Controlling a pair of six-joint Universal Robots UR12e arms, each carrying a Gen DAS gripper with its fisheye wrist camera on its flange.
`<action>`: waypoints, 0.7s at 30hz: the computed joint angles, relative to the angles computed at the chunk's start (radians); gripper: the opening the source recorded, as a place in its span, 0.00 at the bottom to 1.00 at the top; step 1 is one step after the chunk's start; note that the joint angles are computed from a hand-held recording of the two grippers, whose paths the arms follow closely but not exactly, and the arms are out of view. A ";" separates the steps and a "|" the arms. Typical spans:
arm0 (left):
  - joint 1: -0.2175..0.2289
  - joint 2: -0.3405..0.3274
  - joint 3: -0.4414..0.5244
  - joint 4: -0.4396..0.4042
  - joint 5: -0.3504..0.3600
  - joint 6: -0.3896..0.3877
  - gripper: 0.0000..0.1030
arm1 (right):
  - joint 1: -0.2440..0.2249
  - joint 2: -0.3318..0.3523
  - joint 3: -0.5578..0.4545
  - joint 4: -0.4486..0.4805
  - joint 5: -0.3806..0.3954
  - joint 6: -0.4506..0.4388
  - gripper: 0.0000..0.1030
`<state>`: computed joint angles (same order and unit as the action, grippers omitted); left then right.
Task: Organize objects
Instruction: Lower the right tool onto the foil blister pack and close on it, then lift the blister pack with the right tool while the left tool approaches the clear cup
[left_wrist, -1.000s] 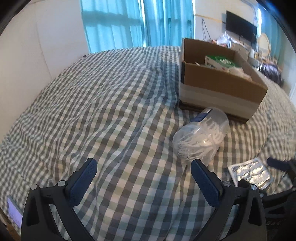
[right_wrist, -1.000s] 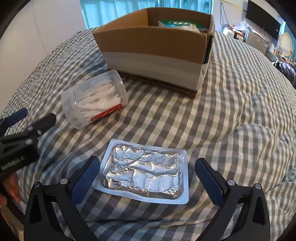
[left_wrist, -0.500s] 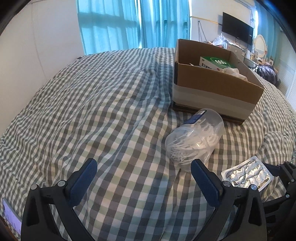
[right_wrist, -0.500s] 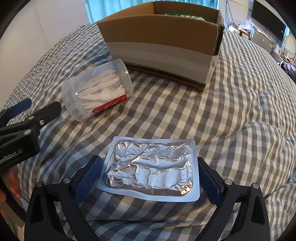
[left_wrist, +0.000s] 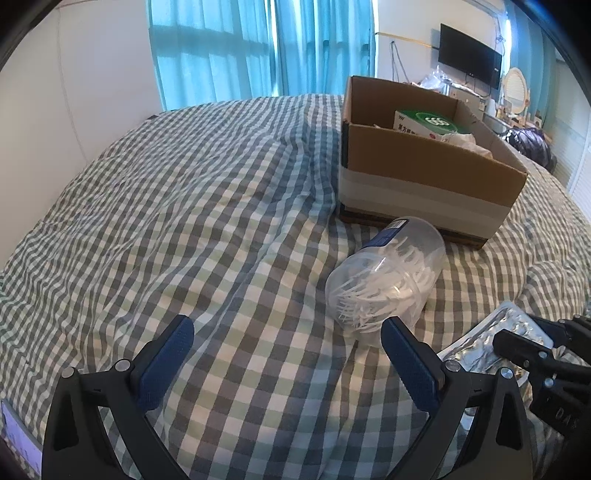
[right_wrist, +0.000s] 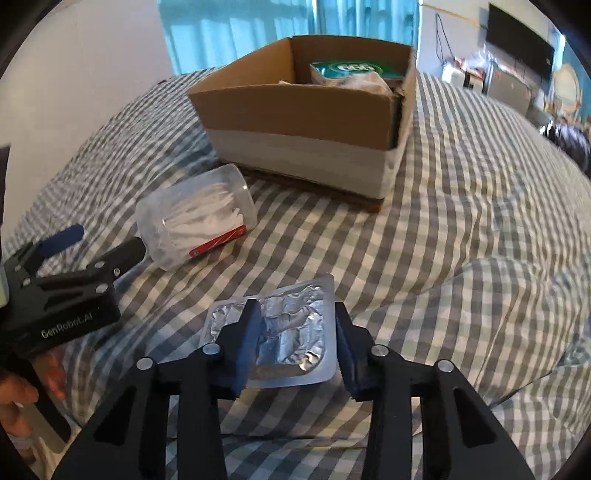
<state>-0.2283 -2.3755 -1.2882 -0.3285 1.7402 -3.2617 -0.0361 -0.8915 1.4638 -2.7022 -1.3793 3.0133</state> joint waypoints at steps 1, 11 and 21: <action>0.000 0.000 -0.001 0.003 -0.005 0.004 1.00 | -0.003 0.002 -0.005 0.011 0.011 0.007 0.36; 0.003 0.002 -0.003 0.012 -0.023 0.014 1.00 | -0.008 -0.015 0.021 -0.122 0.011 0.015 0.17; 0.002 0.002 -0.003 0.016 -0.053 0.016 1.00 | -0.011 -0.017 0.012 -0.172 -0.015 0.029 0.08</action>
